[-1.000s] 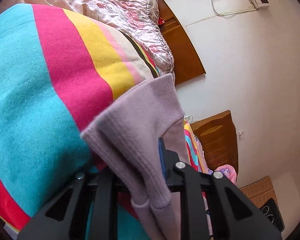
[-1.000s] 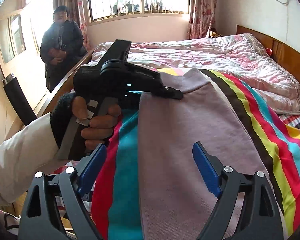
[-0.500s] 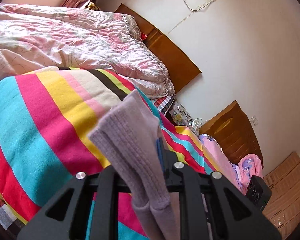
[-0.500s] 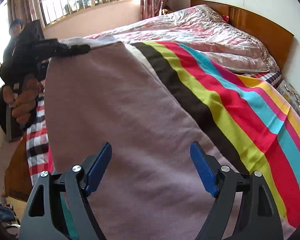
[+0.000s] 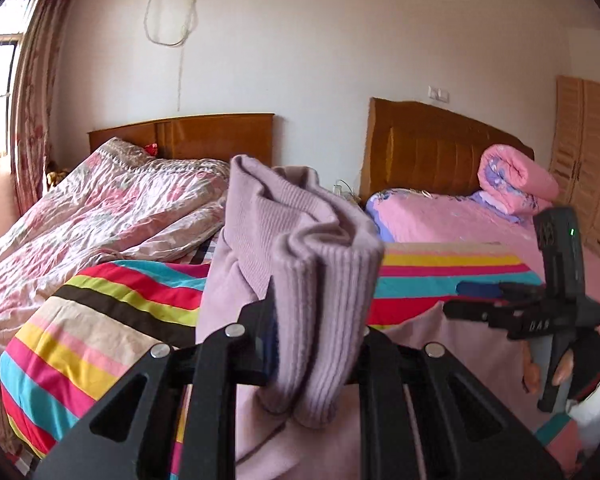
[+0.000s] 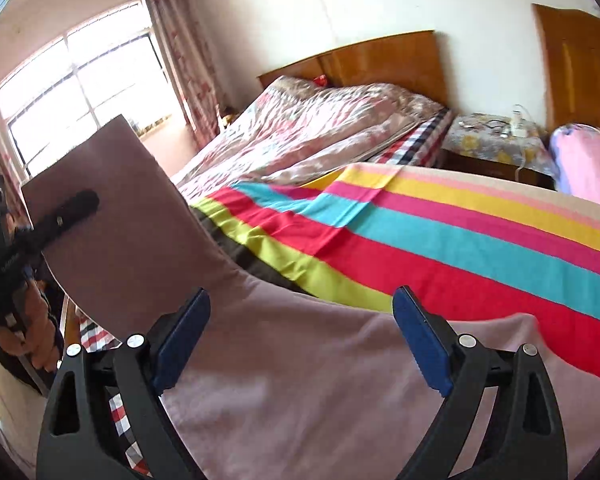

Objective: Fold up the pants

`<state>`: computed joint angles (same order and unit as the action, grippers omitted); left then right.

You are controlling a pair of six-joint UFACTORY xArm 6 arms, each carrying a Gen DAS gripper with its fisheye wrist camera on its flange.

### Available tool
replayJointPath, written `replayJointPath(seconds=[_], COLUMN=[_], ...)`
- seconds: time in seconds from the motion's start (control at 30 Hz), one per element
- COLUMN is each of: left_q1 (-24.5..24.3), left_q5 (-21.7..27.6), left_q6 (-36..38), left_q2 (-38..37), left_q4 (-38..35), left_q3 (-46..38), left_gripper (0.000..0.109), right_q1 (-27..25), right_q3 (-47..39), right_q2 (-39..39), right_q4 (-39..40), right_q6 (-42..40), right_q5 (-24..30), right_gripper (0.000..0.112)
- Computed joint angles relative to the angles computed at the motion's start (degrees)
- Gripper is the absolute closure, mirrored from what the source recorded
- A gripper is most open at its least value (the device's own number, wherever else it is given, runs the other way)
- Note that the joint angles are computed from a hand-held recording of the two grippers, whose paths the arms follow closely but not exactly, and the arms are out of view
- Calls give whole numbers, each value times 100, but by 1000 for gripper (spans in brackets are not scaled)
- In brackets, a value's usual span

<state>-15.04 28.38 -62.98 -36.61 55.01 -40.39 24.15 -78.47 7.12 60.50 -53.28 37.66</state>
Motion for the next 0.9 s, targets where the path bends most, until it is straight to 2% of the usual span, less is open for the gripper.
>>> replayJointPath(seconds=[0.07, 0.13, 0.17, 0.2, 0.23, 0.27, 0.3, 0.37, 0.43, 0.5, 0.63, 0.67, 0.7, 0.73, 0.83, 0.9], left_q1=[-838, -1248, -1393, -1501, -1649, -1709, -1637, -1547, -1368, -1105, -219, -31, 246, 341, 525, 791], left_q5=[368, 268, 139, 85, 271, 216, -78, -191, -336, -116, 731, 874, 778, 881, 1032, 756], left_q6=[59, 646, 729, 648, 421, 283, 270, -197, -738, -1312, -1405, -1343, -1271, -1076, -775, -621], left_q2=[963, 1938, 2405, 2715, 2784, 2725, 2641, 2136, 1313, 368, -910, -1222, -1479, -1848, -2448, -2654], left_q4=[258, -193, -198, 38, 513, 815, 876, 1360, 1729, 1852, 837, 522, 300, 3, -283, -461], left_q3=[-340, -520, -607, -593, -704, -628, -544, -274, 184, 747, 1747, 1991, 2243, 2456, 2868, 3102], left_gripper=[84, 70, 59, 55, 51, 32, 28, 28, 20, 9, 9, 10, 10, 10, 9, 9], right_q1=[-543, -1025, -1225, -1384, -1512, -1588, -1621, -1657, -1562, -1292, -782, -662, -554, -467, -208, -224], right_q3=[481, 835, 1019, 1135, 1257, 1360, 1415, 1580, 1616, 1607, 1349, 1265, 1204, 1195, 1232, 1078], right_q2=[-458, -743, -862, -897, -925, -943, -906, -941, -911, -870, -518, -395, -312, -288, -374, -197], right_q4=[307, 576, 671, 720, 703, 605, 561, 657, 555, 431, -14, -250, -489, -623, -896, -680], right_q6=[-232, -367, -386, -369, -306, -179, -99, -79, 66, 160, 681, 925, 1181, 1309, 1413, 1589], right_q5=[-78, -16, 63, 158, 257, 368, 482, 796, 1215, 1629, 2236, 2307, 2376, 2461, 2369, 2452], right_gripper=[22, 22, 22, 22, 22, 22, 22, 22, 22, 23, 30, 34, 38, 42, 43, 43])
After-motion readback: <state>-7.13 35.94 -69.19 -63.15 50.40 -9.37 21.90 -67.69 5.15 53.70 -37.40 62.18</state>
